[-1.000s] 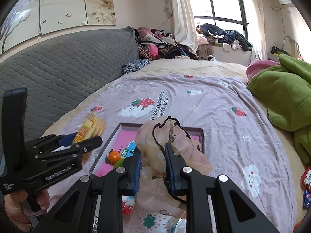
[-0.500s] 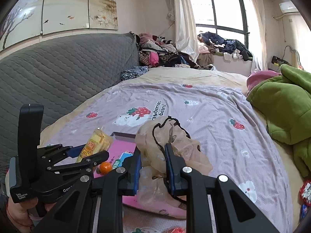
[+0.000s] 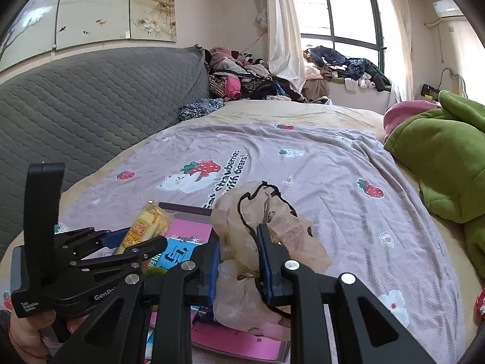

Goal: Organize objects

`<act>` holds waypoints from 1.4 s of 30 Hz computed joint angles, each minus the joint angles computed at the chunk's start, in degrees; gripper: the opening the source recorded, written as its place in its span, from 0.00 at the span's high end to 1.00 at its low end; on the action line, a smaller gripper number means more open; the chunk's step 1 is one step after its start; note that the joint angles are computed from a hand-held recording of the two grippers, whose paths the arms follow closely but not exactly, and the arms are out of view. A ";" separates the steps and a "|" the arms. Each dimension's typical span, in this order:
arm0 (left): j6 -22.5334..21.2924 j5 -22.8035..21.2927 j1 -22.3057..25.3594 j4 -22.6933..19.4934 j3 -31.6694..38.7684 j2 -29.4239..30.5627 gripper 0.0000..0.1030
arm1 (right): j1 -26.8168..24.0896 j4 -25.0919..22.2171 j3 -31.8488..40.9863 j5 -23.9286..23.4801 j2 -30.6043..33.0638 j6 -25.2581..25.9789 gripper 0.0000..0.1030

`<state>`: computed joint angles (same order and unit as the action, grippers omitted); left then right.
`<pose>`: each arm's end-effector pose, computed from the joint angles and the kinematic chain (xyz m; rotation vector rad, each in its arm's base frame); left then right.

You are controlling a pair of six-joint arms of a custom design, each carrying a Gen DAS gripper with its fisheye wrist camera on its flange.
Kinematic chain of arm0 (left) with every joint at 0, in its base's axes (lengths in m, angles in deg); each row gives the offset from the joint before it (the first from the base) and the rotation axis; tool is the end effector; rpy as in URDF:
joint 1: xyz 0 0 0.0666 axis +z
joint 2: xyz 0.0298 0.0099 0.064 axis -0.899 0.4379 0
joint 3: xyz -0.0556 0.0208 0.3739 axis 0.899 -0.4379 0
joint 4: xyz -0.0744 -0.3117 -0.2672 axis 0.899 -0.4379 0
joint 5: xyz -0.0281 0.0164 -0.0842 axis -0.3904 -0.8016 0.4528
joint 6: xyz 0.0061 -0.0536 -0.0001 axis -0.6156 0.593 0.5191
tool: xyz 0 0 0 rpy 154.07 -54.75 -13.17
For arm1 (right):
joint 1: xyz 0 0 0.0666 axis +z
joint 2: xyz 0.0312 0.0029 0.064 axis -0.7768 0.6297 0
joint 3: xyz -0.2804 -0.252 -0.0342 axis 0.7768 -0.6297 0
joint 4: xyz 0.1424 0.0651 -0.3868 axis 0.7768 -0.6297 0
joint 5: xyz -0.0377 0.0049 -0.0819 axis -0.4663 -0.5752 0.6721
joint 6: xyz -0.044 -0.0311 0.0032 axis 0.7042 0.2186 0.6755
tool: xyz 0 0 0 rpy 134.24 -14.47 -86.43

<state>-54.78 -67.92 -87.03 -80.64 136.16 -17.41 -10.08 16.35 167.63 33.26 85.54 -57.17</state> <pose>0.3544 -0.1420 0.5101 -0.0640 2.3138 -0.1081 0.3456 0.2912 0.5239 -0.4662 2.1231 0.3545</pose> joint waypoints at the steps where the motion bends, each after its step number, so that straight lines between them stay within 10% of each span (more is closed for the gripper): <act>1: -0.27 0.14 0.10 0.07 -0.11 0.25 0.61 | 0.16 0.22 -0.10 0.39 0.16 0.45 0.78; 21: -6.69 3.10 3.35 4.83 -4.20 1.25 0.61 | 0.15 -10.93 10.98 5.30 14.14 3.42 0.78; 42: -6.08 4.72 4.90 4.55 -4.90 4.48 0.61 | -1.46 -22.82 18.72 0.22 23.69 0.63 0.76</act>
